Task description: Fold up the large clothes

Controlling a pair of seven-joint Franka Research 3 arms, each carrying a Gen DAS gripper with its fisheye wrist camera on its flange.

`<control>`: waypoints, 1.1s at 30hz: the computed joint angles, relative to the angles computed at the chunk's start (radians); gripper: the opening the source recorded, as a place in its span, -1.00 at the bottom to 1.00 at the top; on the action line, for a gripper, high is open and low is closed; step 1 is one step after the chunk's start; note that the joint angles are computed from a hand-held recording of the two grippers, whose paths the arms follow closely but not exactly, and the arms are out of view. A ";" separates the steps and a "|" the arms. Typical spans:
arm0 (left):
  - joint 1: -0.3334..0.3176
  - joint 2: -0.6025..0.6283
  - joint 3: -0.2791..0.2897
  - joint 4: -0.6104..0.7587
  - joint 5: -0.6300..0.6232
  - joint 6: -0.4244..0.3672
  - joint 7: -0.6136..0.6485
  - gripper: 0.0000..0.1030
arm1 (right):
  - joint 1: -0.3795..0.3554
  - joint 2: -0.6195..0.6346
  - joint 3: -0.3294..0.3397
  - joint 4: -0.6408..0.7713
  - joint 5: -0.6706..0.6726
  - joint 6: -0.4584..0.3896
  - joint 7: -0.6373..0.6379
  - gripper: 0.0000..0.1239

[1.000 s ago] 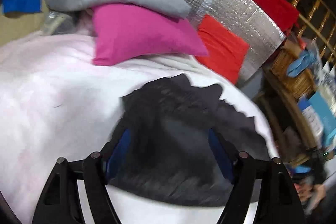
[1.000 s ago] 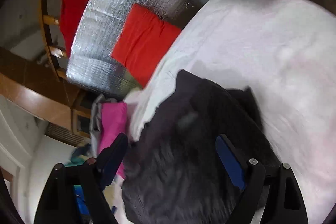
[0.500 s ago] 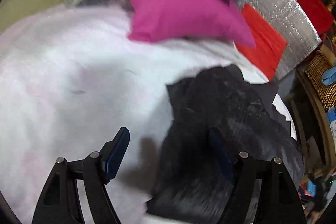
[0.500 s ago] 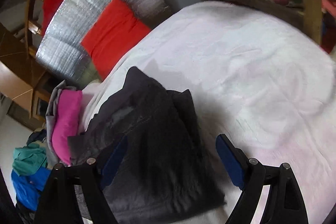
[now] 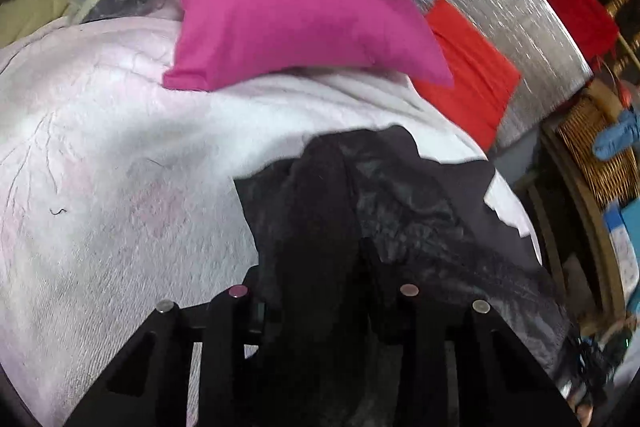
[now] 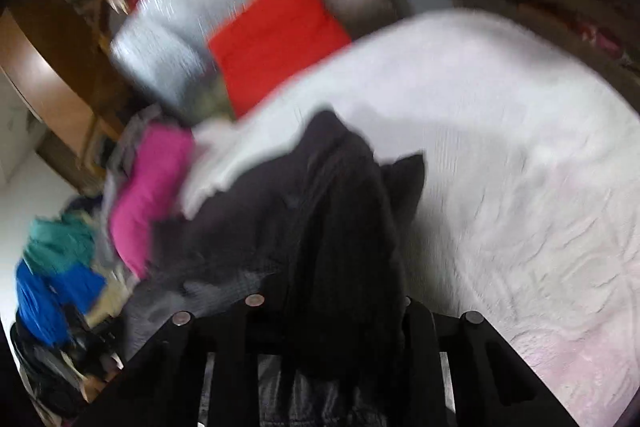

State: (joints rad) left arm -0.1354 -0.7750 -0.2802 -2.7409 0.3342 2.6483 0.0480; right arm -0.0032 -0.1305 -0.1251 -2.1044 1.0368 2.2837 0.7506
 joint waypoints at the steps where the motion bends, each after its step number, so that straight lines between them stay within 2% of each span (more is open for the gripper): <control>1: 0.007 0.007 -0.003 0.003 -0.003 -0.017 -0.008 -0.15 | 0.021 0.004 0.002 -0.011 -0.038 0.056 -0.004 -0.55; 2: 0.000 0.023 0.003 0.006 -0.019 -0.040 -0.014 -0.02 | 0.007 0.032 0.033 -0.012 -0.108 0.086 0.062 -0.48; 3: -0.029 0.051 0.031 0.013 -0.060 -0.073 -0.004 0.17 | 0.007 0.060 0.040 -0.004 -0.183 0.079 0.148 -0.37; 4: -0.038 0.045 0.040 0.000 -0.073 -0.067 -0.005 0.17 | 0.004 0.077 0.042 0.002 -0.231 0.058 0.216 -0.12; 6: -0.036 0.020 0.039 -0.012 -0.078 -0.058 -0.018 0.16 | -0.004 0.065 0.033 0.009 -0.220 0.028 0.266 -0.10; 7: -0.042 0.002 0.046 -0.016 -0.082 -0.060 -0.010 0.16 | -0.009 0.048 0.024 0.013 -0.188 0.013 0.255 -0.02; 8: -0.036 -0.021 0.037 -0.019 -0.074 -0.070 -0.010 0.16 | -0.010 0.014 0.016 -0.003 -0.129 0.037 0.223 0.19; 10: -0.025 -0.050 0.019 -0.007 -0.058 -0.131 -0.008 0.16 | -0.001 -0.060 0.023 -0.062 -0.086 0.162 0.199 0.30; 11: -0.024 -0.049 0.015 0.002 -0.054 -0.147 -0.007 0.17 | 0.010 -0.093 0.027 -0.077 -0.085 0.206 0.178 0.30; 12: -0.031 -0.056 0.022 0.002 -0.056 -0.164 0.002 0.20 | 0.028 -0.113 0.021 -0.077 -0.078 0.199 0.144 0.31; 15: -0.045 -0.069 0.028 -0.001 -0.071 -0.213 0.006 0.25 | 0.079 -0.108 0.027 -0.012 -0.144 0.045 0.142 0.31; 18: -0.062 -0.050 0.054 0.008 -0.084 -0.235 0.048 0.26 | 0.138 -0.067 0.069 0.068 -0.184 -0.056 0.152 0.31; 19: -0.062 -0.048 0.052 0.009 -0.084 -0.235 0.053 0.26 | 0.175 -0.029 0.089 0.117 -0.217 -0.094 0.183 0.31; 22: -0.065 -0.028 0.046 0.028 -0.082 -0.255 0.076 0.27 | 0.217 0.064 0.163 0.218 -0.331 -0.167 0.294 0.31; 24: -0.070 -0.018 0.048 0.038 -0.083 -0.271 0.098 0.28 | 0.256 0.120 0.200 0.264 -0.404 -0.157 0.360 0.28; 25: -0.070 -0.014 0.051 0.039 -0.085 -0.269 0.104 0.28 | 0.280 0.157 0.219 0.291 -0.443 -0.137 0.388 0.20; 26: -0.071 -0.016 0.054 0.038 -0.089 -0.268 0.107 0.28 | 0.300 0.204 0.230 0.336 -0.500 -0.132 0.431 0.00; 28: -0.072 -0.019 0.061 0.035 -0.097 -0.260 0.115 0.29 | 0.347 0.313 0.238 0.435 -0.653 -0.144 0.562 -0.25; 31: -0.061 -0.033 0.062 0.027 -0.091 -0.244 0.127 0.29 | 0.385 0.378 0.230 0.471 -0.748 -0.051 0.653 -0.25; 33: -0.046 -0.048 0.049 0.023 -0.077 -0.235 0.120 0.29 | 0.379 0.397 0.228 0.487 -0.722 -0.028 0.694 -0.25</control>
State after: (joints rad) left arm -0.1814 -0.8226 -0.2309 -2.7183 0.2576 2.4128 0.1676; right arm 0.3756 0.2668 0.1031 -1.6172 0.3144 2.2562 1.4445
